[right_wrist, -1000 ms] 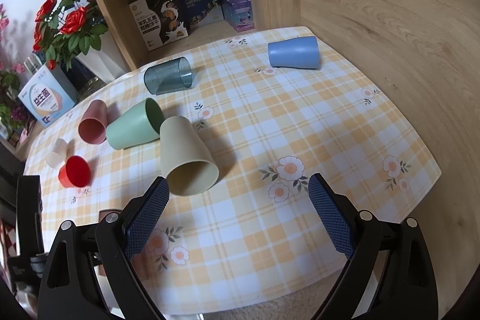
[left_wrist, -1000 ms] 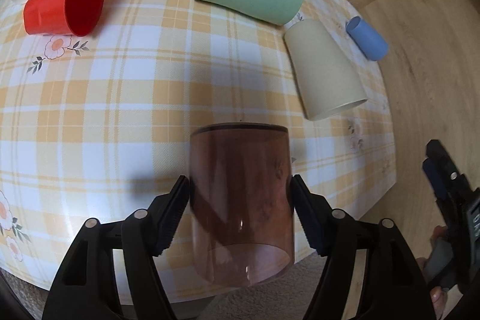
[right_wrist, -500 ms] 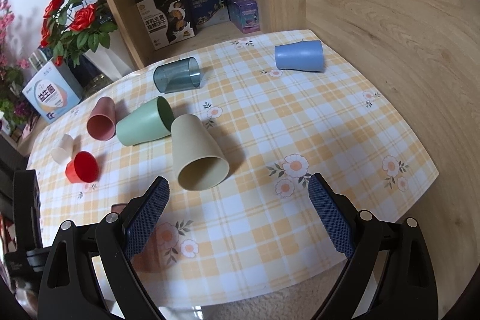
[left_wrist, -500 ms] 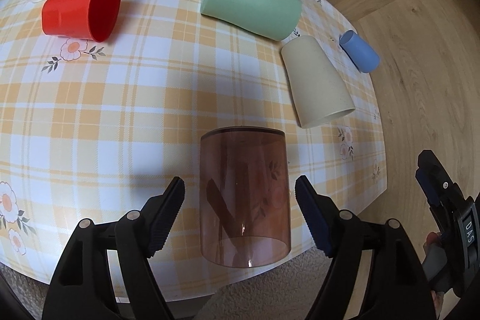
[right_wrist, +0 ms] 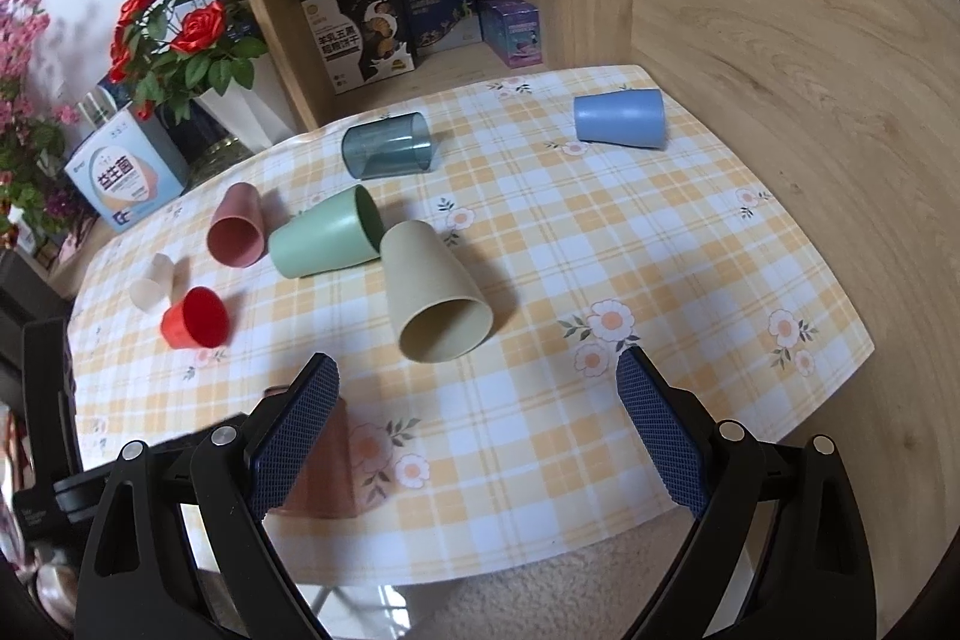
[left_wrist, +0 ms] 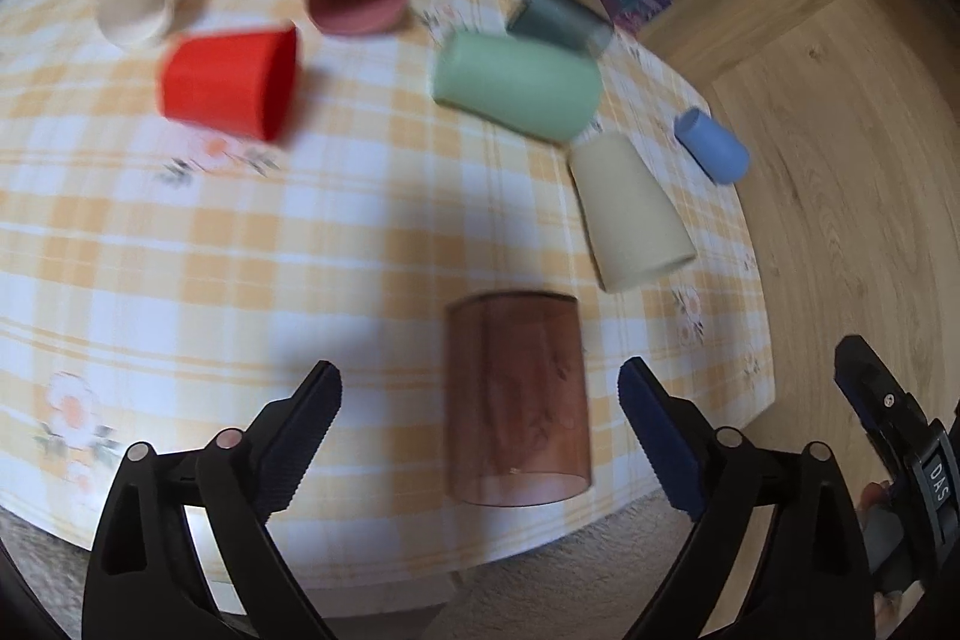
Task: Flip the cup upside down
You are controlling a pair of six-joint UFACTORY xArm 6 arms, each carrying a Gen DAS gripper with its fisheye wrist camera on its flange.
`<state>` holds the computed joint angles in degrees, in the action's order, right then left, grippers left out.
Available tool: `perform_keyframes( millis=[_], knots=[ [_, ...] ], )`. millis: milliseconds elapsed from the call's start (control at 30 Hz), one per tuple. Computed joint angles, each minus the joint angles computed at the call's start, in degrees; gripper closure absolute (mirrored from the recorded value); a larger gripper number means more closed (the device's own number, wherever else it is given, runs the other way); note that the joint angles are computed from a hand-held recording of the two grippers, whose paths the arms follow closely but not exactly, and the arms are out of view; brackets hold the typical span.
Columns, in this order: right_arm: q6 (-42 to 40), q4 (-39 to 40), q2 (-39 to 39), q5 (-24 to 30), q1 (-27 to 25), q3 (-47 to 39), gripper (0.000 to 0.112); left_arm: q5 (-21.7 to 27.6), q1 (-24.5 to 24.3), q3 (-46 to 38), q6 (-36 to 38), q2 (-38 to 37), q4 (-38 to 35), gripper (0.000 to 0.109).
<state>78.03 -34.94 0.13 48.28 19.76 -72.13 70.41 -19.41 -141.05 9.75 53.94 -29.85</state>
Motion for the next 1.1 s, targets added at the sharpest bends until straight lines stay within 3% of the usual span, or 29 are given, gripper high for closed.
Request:
perform_keyframes(
  millis=[267,367,500,667,900,1100],
  knots=[
    [-4.2,4.6,2.6,-0.2,-0.3,-3.2,0.021,-16.4,2.8,18.3,7.9,-12.0,5.6,0.012],
    [-8.3,7.4,5.3,-0.3,-0.5,-5.9,0.021,-24.1,4.3,25.6,9.7,-16.0,8.3,0.012],
    [-16.4,15.2,9.2,-4.4,-1.5,-8.2,0.021,-32.7,6.0,33.1,14.9,-19.9,9.2,0.012],
    [-26.0,26.0,17.7,-1.5,-1.4,-17.5,0.021,-37.0,8.3,35.1,15.3,-20.6,9.2,0.012],
    [-34.3,36.3,29.0,6.6,-1.5,-32.9,0.022,-36.9,11.1,33.2,10.0,-19.6,8.6,0.012],
    [-36.6,38.1,38.1,17.0,-2.1,-47.1,0.022,-35.3,12.0,32.6,10.0,-19.4,7.6,0.012]
  ],
)
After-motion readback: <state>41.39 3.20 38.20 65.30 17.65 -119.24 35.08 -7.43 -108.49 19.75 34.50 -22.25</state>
